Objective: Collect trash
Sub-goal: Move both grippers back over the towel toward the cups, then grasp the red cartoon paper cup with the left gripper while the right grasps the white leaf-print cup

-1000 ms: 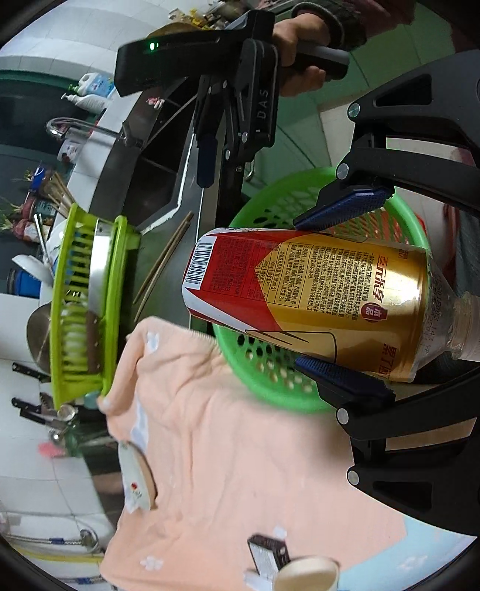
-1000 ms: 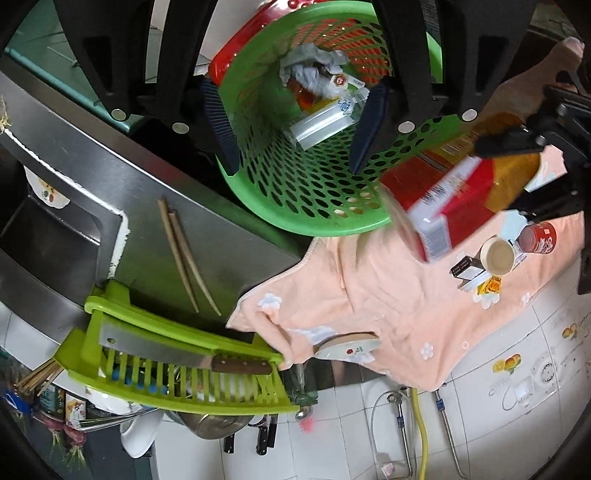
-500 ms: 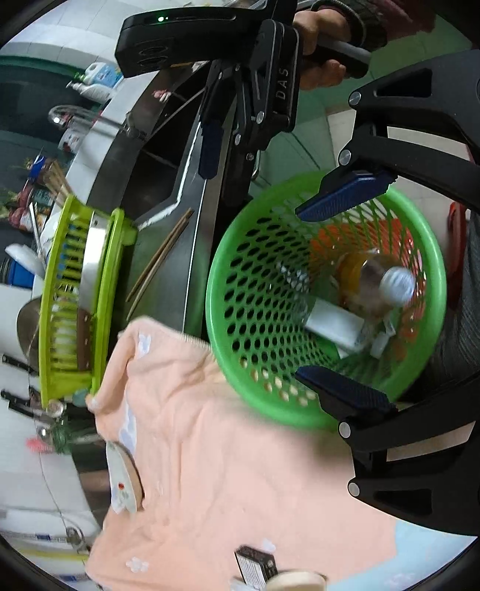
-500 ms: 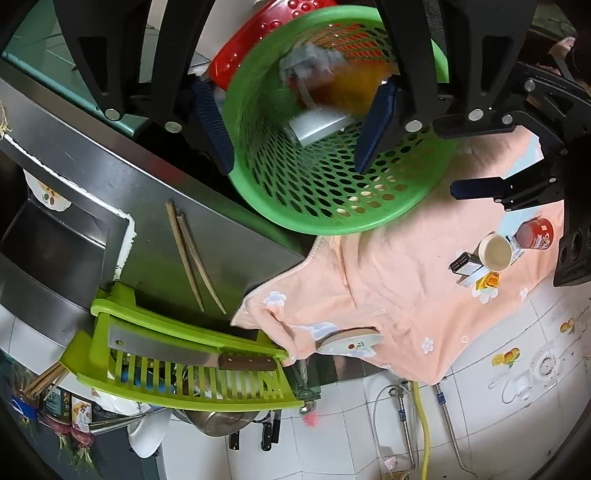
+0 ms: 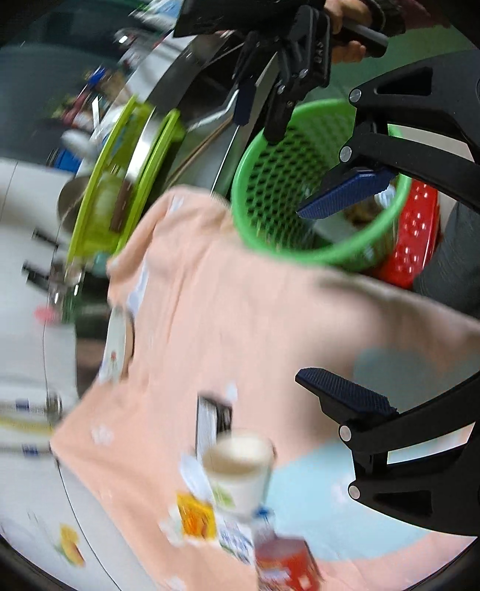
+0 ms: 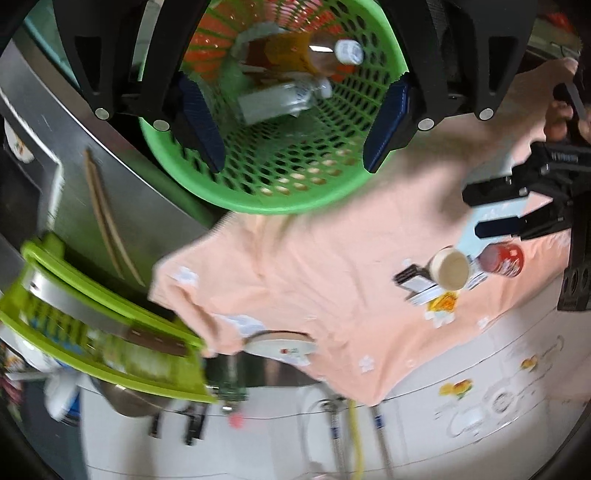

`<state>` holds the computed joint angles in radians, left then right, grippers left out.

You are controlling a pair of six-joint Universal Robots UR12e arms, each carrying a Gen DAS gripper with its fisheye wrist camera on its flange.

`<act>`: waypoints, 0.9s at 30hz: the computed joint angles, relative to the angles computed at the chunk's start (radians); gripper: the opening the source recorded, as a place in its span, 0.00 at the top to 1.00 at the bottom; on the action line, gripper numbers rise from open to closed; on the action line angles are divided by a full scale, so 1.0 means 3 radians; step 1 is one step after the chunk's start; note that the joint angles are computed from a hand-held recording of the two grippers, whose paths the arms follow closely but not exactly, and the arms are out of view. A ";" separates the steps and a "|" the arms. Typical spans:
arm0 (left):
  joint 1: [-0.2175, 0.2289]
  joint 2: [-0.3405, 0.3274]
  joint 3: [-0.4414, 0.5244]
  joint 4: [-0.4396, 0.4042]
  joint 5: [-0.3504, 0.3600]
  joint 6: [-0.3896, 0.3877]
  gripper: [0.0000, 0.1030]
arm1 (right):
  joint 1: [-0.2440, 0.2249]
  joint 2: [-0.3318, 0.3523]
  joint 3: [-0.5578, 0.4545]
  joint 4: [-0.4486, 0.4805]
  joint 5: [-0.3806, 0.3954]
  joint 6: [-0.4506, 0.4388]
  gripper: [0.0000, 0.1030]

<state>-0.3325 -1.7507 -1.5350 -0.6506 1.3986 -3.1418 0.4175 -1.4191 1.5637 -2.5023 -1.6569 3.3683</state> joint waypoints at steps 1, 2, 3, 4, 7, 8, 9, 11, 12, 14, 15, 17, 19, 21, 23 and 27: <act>0.0035 0.0021 -0.0019 0.0008 0.0051 -0.0062 0.20 | 0.0005 0.0031 -0.0040 0.0008 0.0032 -0.0031 0.27; 0.0069 0.0037 -0.0037 0.0010 0.0084 -0.0119 0.20 | 0.0015 0.0080 -0.0103 0.0022 0.0088 -0.0076 0.27; 0.0101 0.0050 -0.0048 0.0009 0.0107 -0.0177 0.20 | 0.0022 0.0121 -0.0157 0.0037 0.0134 -0.0110 0.27; 0.0142 0.0066 -0.0063 0.0011 0.0136 -0.0253 0.20 | 0.0030 0.0161 -0.0210 0.0052 0.0176 -0.0143 0.27; 0.0253 0.0105 -0.0089 -0.0018 0.0245 -0.0452 0.19 | 0.0064 0.0299 -0.0396 0.0110 0.0286 -0.0280 0.27; 0.0277 0.0112 -0.0094 -0.0024 0.0272 -0.0495 0.18 | 0.0076 0.0357 -0.0475 0.0135 0.0327 -0.0344 0.26; 0.0307 0.0119 -0.0096 -0.0038 0.0309 -0.0542 0.18 | 0.0088 0.0406 -0.0541 0.0150 0.0356 -0.0394 0.24; 0.0381 0.0136 -0.0096 -0.0064 0.0401 -0.0656 0.16 | 0.0102 0.0497 -0.0664 0.0180 0.0443 -0.0482 0.24; 0.0407 0.0139 -0.0096 -0.0069 0.0432 -0.0697 0.15 | 0.0109 0.0539 -0.0721 0.0194 0.0483 -0.0517 0.24; 0.0470 0.0142 -0.0078 -0.0109 0.0533 -0.0824 0.14 | 0.0126 0.0641 -0.0866 0.0240 0.0569 -0.0588 0.24; 0.0498 0.0145 -0.0078 -0.0119 0.0556 -0.0869 0.14 | 0.0133 0.0698 -0.0948 0.0270 0.0616 -0.0627 0.24; 0.0564 0.0149 -0.0068 -0.0166 0.0603 -0.1024 0.12 | 0.0150 0.0805 -0.1108 0.0334 0.0689 -0.0705 0.23; 0.0627 0.0153 -0.0067 -0.0205 0.0612 -0.1195 0.11 | 0.0163 0.0895 -0.1249 0.0396 0.0744 -0.0791 0.23; 0.0680 0.0151 -0.0068 -0.0243 0.0602 -0.1355 0.10 | 0.0177 0.1001 -0.1420 0.0470 0.0791 -0.0897 0.23; 0.0728 0.0147 -0.0074 -0.0271 0.0588 -0.1518 0.10 | 0.0193 0.1110 -0.1602 0.0569 0.0855 -0.1002 0.23; 0.0788 0.0127 -0.0062 -0.0297 0.0592 -0.1766 0.10 | 0.0224 0.1324 -0.1964 0.0795 0.0950 -0.1221 0.22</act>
